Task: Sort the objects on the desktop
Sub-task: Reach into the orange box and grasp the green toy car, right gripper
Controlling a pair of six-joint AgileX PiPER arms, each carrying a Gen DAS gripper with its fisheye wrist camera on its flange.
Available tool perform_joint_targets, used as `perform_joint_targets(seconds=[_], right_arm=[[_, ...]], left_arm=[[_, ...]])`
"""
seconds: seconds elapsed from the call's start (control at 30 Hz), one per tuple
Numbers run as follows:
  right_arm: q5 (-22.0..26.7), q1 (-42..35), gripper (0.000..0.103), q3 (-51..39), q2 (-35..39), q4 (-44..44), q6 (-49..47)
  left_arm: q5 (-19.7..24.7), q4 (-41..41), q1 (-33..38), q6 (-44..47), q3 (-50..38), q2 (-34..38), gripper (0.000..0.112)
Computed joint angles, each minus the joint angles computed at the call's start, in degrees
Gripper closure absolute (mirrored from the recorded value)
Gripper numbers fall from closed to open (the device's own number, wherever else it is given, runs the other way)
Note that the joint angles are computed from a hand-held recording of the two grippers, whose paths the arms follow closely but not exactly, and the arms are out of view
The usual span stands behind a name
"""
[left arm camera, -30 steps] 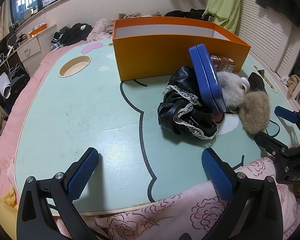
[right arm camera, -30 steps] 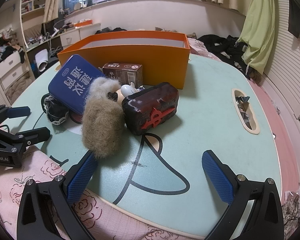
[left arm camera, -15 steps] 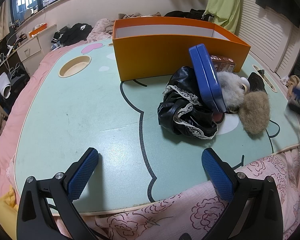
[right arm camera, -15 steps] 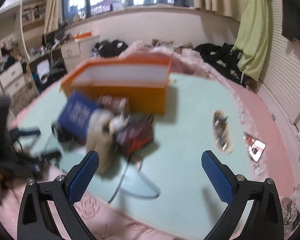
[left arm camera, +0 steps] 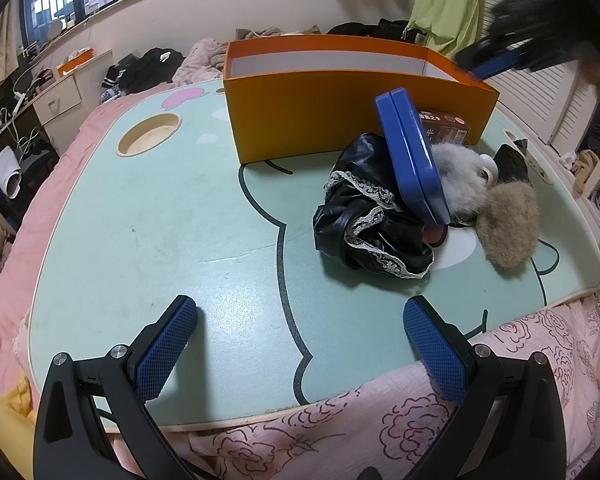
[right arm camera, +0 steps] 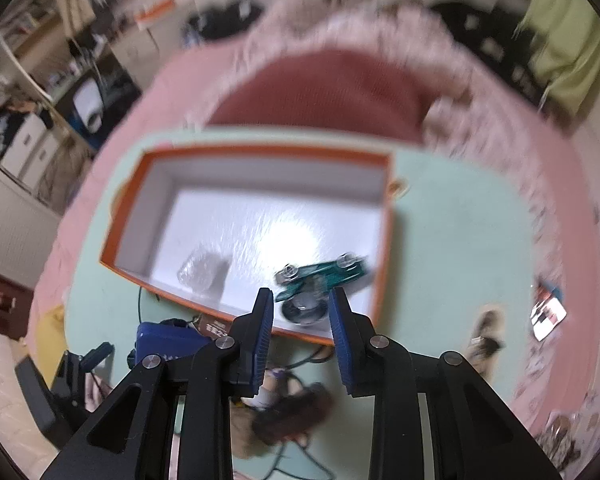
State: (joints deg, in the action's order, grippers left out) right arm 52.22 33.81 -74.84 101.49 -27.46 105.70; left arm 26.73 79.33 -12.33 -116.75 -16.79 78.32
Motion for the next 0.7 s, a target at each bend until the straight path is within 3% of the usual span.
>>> perform_joint_targets(seconds=[0.07, 0.17, 0.2, 0.27, 0.33, 0.47, 0.6, 0.7], right_arm=[[-0.9, -4.1, 0.075, -2.7, 2.8, 7.2, -6.8], [7.0, -7.7, 0.074, -9.6, 8.7, 14.0, -15.4], [6.7, -8.4, 0.067, -9.5, 8.8, 14.2, -15.8], [2.2, -10.0, 0.066, -6.6, 7.4, 15.4, -15.8], [-4.4, -10.4, 0.064, -3.4, 6.2, 12.2, -14.7], [-4.1, -8.3, 0.054, -3.9, 7.3, 3.9, -12.0], [-9.0, -7.0, 0.019, 2.0, 3.8, -2.7, 0.2], [-2.9, -8.4, 0.019, -3.3, 6.8, 1.6, -1.7]], left_arm=[[0.0, 0.0, 0.0, -0.1, 0.0, 0.0, 0.010], [0.1, 0.1, -0.1, -0.1, 0.0, 0.0, 0.010], [0.1, 0.0, -0.2, 0.0, -0.1, 0.2, 0.010], [0.0, 0.2, 0.0, 0.1, -0.1, 0.0, 0.010], [-0.3, 0.5, 0.4, 0.2, -0.1, -0.1, 0.010], [-0.3, 0.3, 0.4, 0.2, -0.1, -0.1, 0.010], [-0.5, 0.1, 0.7, 1.0, -0.1, -0.4, 0.010], [-0.3, 0.1, 0.6, 0.8, -0.1, -0.4, 0.010]])
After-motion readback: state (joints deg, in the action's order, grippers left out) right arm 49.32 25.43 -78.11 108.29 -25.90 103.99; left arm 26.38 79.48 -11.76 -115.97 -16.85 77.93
